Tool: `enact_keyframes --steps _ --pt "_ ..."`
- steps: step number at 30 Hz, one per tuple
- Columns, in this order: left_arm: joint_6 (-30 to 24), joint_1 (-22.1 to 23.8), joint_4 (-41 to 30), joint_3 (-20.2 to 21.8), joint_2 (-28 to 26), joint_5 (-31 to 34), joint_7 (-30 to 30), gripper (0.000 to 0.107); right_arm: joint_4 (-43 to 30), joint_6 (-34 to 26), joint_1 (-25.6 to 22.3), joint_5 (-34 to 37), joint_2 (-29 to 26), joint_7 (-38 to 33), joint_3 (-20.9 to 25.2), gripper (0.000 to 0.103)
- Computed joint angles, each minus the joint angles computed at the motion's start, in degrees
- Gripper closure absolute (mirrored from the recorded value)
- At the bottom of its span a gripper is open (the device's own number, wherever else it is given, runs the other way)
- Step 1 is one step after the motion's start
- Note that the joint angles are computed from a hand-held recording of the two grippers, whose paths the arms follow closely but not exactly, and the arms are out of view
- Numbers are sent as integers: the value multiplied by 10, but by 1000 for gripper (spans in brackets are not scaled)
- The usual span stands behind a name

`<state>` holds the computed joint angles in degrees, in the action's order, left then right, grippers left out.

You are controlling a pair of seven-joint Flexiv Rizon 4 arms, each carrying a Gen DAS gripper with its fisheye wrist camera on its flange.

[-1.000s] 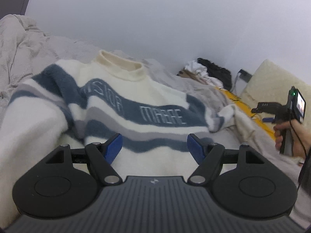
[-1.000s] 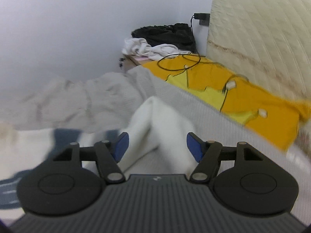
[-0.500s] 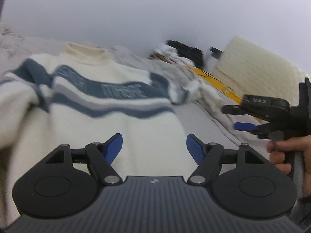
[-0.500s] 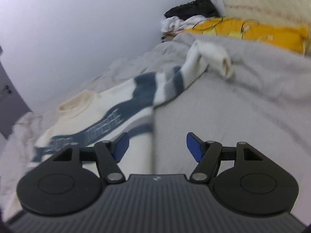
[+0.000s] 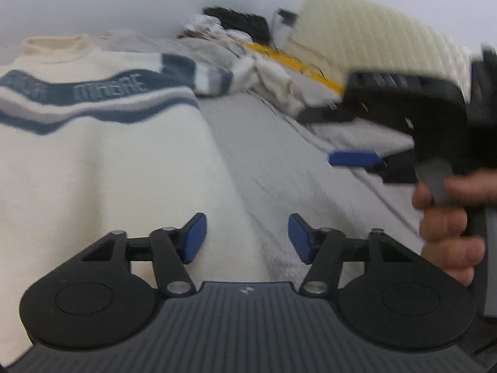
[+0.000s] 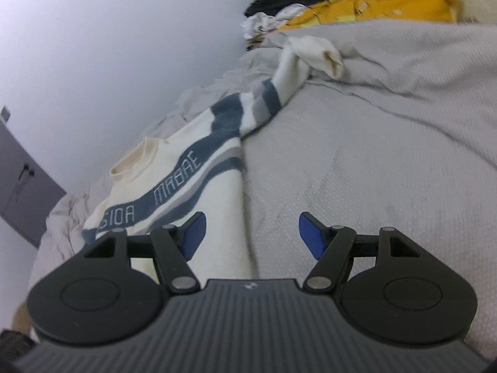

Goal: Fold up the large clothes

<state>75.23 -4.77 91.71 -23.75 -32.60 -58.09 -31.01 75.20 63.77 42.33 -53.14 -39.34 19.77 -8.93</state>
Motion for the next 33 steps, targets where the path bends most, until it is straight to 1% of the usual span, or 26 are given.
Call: enact_keyframes --steps 2,4,5,7,8,9,10,11,12,14,16,17,19,22,25,27,28,29,31,33 --pt "2 -14 -10 8 -14 26 1 44 -3 13 -8 5 -8 -1 1 33" --pt "8 -36 -27 34 -32 78 -20 44 -7 24 -16 20 -17 -6 5 33" --pt "19 -44 -34 41 -41 102 -30 44 -8 34 -20 30 -21 -5 6 33" --pt "50 -52 -37 45 -53 138 -31 44 -7 53 -19 35 -28 4 -6 33" --pt "67 -58 -38 52 -58 159 -31 44 -10 47 -18 38 -31 -1 -9 33" --pt "70 -64 -42 63 -62 179 -37 44 -12 41 -18 44 -33 -5 -10 33" --pt "68 -78 -49 87 -66 205 -50 49 -10 45 -18 46 -34 -2 -15 33" --pt "59 -99 -62 122 -71 234 -71 61 -7 48 -18 47 -34 3 -19 33" --pt "56 -113 -72 150 -75 262 -92 67 -5 46 -20 53 -35 4 -19 33" --pt "38 -117 -87 167 -78 278 -117 85 0 52 -24 63 -35 5 -17 33" --pt "11 -105 -99 165 -76 279 -149 92 2 44 -23 69 -34 3 -19 33" --pt "-1 -95 -102 158 -73 276 -161 93 3 41 -21 67 -33 3 -21 33" --pt "-15 -64 -101 130 -64 254 -187 93 3 43 -20 65 -33 -1 -23 33" --pt "-11 -19 -86 89 -47 217 -230 94 -4 52 -25 69 -38 -24 -13 33" --pt "3 26 -74 53 -37 168 -267 94 -21 64 -30 86 -49 -64 3 33" --pt "7 44 -75 43 -38 144 -290 94 -35 80 -31 100 -59 -92 11 33" --pt "6 50 -80 43 -42 134 -307 94 -43 98 -33 110 -67 -102 16 33" --pt "2 53 -87 47 -47 129 -325 94 -53 128 -40 129 -79 -115 30 33" --pt "-11 56 -101 58 -58 130 -360 94 -80 176 -59 168 -106 -149 73 33" --pt "-21 64 -104 56 -65 122 -386 94 -115 204 -77 197 -136 -193 124 33"
